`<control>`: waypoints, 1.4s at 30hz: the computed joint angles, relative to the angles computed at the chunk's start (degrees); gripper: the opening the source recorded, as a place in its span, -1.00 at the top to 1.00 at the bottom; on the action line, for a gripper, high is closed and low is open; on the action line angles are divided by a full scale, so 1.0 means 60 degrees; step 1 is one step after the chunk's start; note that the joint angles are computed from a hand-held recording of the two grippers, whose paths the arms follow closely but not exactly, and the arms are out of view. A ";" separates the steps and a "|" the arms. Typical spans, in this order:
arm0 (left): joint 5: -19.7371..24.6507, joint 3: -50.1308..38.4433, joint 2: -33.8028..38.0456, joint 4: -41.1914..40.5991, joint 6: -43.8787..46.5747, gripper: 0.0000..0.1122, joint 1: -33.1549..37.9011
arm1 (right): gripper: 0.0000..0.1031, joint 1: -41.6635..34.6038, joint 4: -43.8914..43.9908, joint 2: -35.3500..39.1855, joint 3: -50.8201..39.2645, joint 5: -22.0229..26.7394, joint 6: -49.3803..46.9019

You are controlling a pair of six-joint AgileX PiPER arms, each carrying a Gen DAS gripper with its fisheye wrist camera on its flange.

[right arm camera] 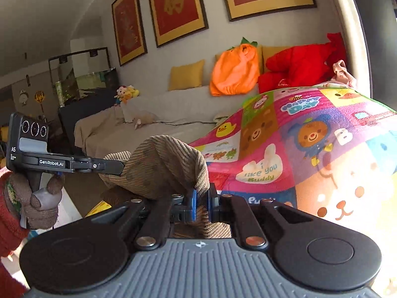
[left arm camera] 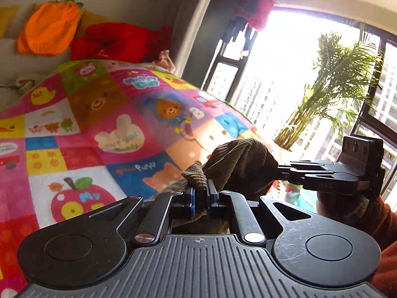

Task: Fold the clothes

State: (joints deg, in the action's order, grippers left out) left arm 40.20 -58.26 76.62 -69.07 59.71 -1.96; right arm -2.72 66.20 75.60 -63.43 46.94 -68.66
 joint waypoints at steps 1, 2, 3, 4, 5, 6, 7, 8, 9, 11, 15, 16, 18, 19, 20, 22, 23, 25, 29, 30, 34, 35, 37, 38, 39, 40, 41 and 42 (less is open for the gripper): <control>0.0059 0.0453 -0.0348 0.0212 -0.0106 0.74 -0.0068 | 0.85 -0.0028 -0.0127 -0.0366 0.0411 -0.0023 -0.0057; -0.0020 0.0797 -0.0638 0.0648 -0.0370 0.62 -0.0201 | 0.85 -0.0069 -0.0255 -0.0824 0.0973 -0.0089 -0.0179; 0.0038 0.1019 -0.0864 0.1063 -0.0502 0.57 -0.0230 | 0.85 -0.0014 -0.0438 -0.1226 0.1490 -0.0282 -0.0278; 0.0095 0.1236 -0.1091 0.1482 -0.0643 0.46 -0.0267 | 0.85 0.0177 -0.0771 -0.1598 0.1989 -0.0640 -0.0320; 0.0194 0.1416 -0.1307 0.1836 -0.0743 0.29 -0.0263 | 0.85 0.0402 -0.1112 -0.1927 0.2476 -0.1015 -0.0408; 0.0523 0.1402 -0.1463 0.1825 -0.0588 0.19 0.0014 | 0.84 0.0653 -0.1473 -0.2240 0.2950 -0.1404 -0.0462; 0.0862 0.1373 -0.1611 0.1777 -0.0410 -0.01 0.0318 | 0.84 0.0877 -0.1821 -0.2405 0.3278 -0.1674 -0.0410; 0.1167 0.1275 -0.1743 0.1549 -0.0176 -0.17 0.0684 | 0.84 0.1014 -0.2014 -0.2482 0.3489 -0.1881 -0.0405; 0.1313 0.1139 -0.1777 0.1191 0.0021 -0.24 0.0926 | 0.84 0.1129 -0.2161 -0.2543 0.3676 -0.2085 -0.0420; 0.1515 0.0826 -0.1580 0.0316 0.0416 -0.40 0.1200 | 0.84 0.1282 -0.2401 -0.2647 0.3967 -0.2353 -0.0434; 0.1155 0.0019 -0.0014 -0.0802 0.0786 -0.42 0.0312 | 0.81 0.1321 -0.2742 -0.2842 0.4239 -0.2368 -0.0395; 0.1067 -0.0235 0.0448 -0.0961 0.0821 -0.41 0.0054 | 0.80 0.1291 -0.3022 -0.2955 0.4209 -0.2254 -0.0192; 0.0603 -0.0715 0.1435 -0.0555 0.0530 -0.40 -0.0635 | 0.66 0.1199 -0.3612 -0.3196 0.4104 -0.1953 0.0231; 0.0379 -0.0874 0.1774 -0.0232 0.0304 -0.40 -0.0860 | 0.60 0.0969 -0.3752 -0.3337 0.3985 -0.1663 0.0291; 0.0180 -0.1028 0.2108 0.0105 0.0045 -0.39 -0.1059 | 0.45 0.0652 -0.3806 -0.3473 0.3838 -0.1316 0.0261; -0.0119 -0.1061 0.2609 0.0646 -0.0437 -0.39 -0.1260 | 0.13 -0.0149 -0.3545 -0.3733 0.3514 -0.0537 -0.0002; -0.0144 -0.0910 0.2652 0.0547 -0.0285 -0.39 -0.1290 | -0.03 -0.0688 -0.3155 -0.3855 0.3330 -0.0068 -0.0241; -0.0217 -0.0598 0.2716 0.0339 0.0056 -0.39 -0.1358 | -0.08 -0.1577 -0.2305 -0.3913 0.2904 0.0714 -0.0546; -0.0343 -0.0136 0.2269 0.0464 0.0206 -0.42 -0.1519 | -0.09 -0.1362 -0.0618 -0.2982 0.2005 0.0827 -0.0300; -0.0276 -0.0069 0.2205 0.0482 0.0179 -0.42 -0.1490 | -0.09 -0.0998 -0.0287 -0.2591 0.1827 0.0633 -0.0246; -0.0241 0.0280 0.1940 0.0401 0.0222 -0.43 -0.1411 | -0.09 0.1016 -0.0811 -0.1025 0.1574 -0.1121 0.0243; -0.0213 0.0322 0.1929 0.0360 0.0239 -0.43 -0.1400 | -0.09 0.1519 -0.1445 -0.0653 0.1610 -0.1723 0.0658; -0.0028 0.0332 0.1970 0.0357 0.0216 -0.44 -0.1357 | -0.08 0.2200 -0.2724 -0.0152 0.2036 -0.2867 0.1520; 0.0036 0.0310 0.1988 0.0425 0.0183 -0.44 -0.1379 | -0.08 0.2368 -0.2865 -0.0072 0.2480 -0.3448 0.1472; 0.0100 0.0280 0.1994 0.0504 0.0156 -0.44 -0.1403 | -0.09 0.2402 -0.2623 -0.0228 0.2913 -0.3763 0.1118; 0.0168 0.0205 0.1933 0.0641 0.0161 -0.44 -0.1431 | -0.09 0.2402 -0.2247 -0.0457 0.3332 -0.3976 0.0678; 0.0262 0.0129 0.1867 0.0720 0.0219 -0.44 -0.1436 | -0.11 0.2341 -0.2229 -0.0681 0.3518 -0.3948 0.0621; 0.0488 0.0061 0.1765 0.0463 0.0583 -0.44 -0.1302 | -0.12 0.2291 -0.2555 -0.0918 0.3591 -0.3830 0.0945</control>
State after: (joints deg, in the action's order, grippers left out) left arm 43.13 -57.89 87.21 -66.29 63.21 -9.77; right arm 11.03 50.87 70.09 -41.88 23.96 -62.99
